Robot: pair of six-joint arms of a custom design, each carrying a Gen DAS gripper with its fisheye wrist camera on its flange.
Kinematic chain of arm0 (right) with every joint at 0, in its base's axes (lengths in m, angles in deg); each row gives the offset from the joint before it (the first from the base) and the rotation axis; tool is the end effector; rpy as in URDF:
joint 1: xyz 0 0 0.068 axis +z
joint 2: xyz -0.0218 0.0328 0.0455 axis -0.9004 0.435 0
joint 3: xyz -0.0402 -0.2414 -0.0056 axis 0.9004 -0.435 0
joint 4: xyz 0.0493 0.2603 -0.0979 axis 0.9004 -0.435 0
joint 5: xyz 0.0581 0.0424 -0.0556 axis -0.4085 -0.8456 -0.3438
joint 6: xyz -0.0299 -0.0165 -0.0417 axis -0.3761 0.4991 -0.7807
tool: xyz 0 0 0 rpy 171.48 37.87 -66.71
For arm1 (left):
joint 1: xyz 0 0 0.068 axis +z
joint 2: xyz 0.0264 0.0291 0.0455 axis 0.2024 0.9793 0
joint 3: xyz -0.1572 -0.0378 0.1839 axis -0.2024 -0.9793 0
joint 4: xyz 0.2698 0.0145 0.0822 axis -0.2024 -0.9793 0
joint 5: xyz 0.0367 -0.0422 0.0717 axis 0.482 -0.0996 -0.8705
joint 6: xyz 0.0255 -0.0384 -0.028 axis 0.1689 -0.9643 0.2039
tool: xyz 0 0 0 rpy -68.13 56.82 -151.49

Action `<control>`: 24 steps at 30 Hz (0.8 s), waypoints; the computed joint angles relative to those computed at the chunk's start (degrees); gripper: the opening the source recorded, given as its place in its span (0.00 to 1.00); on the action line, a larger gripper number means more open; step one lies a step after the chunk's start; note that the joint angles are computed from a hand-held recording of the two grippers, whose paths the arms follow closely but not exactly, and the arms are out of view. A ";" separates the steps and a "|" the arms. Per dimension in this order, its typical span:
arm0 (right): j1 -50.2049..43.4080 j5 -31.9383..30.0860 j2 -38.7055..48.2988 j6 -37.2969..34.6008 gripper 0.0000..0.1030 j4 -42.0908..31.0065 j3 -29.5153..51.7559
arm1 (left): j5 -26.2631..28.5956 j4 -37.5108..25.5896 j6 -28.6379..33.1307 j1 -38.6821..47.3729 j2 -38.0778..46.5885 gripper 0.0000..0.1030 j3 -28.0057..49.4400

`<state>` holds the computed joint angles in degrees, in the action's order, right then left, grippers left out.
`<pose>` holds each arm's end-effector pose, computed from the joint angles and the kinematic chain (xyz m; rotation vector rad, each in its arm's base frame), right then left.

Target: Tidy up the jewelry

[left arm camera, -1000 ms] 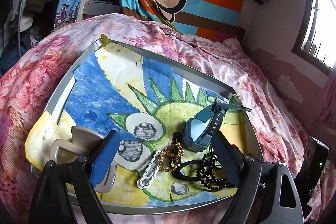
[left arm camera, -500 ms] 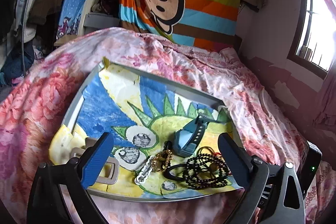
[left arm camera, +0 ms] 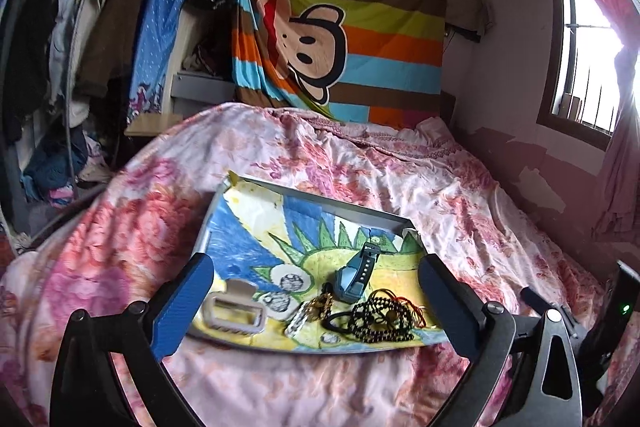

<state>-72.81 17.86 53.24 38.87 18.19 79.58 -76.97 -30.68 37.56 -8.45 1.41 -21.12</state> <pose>0.2442 -0.0270 0.2777 -0.1476 1.9915 0.1049 0.2379 -0.0798 0.2330 -0.1434 1.9807 -0.2675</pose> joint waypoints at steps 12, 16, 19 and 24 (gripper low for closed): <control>1.02 0.73 -24.42 -0.61 0.93 -16.56 -4.61 | -4.75 -20.22 0.37 -3.52 -29.91 1.00 -9.95; 1.08 0.81 -31.42 -1.53 0.93 -21.76 -6.74 | -8.29 -26.97 0.15 -6.43 -38.33 1.00 -12.33; 0.42 0.42 -35.09 -2.24 0.93 -25.02 -8.00 | -10.75 -31.52 -0.44 -8.40 -44.45 1.00 -14.73; 0.01 0.85 -38.38 -2.56 0.93 -27.46 -9.94 | -12.96 -35.92 -1.54 -10.23 -49.92 1.00 -17.53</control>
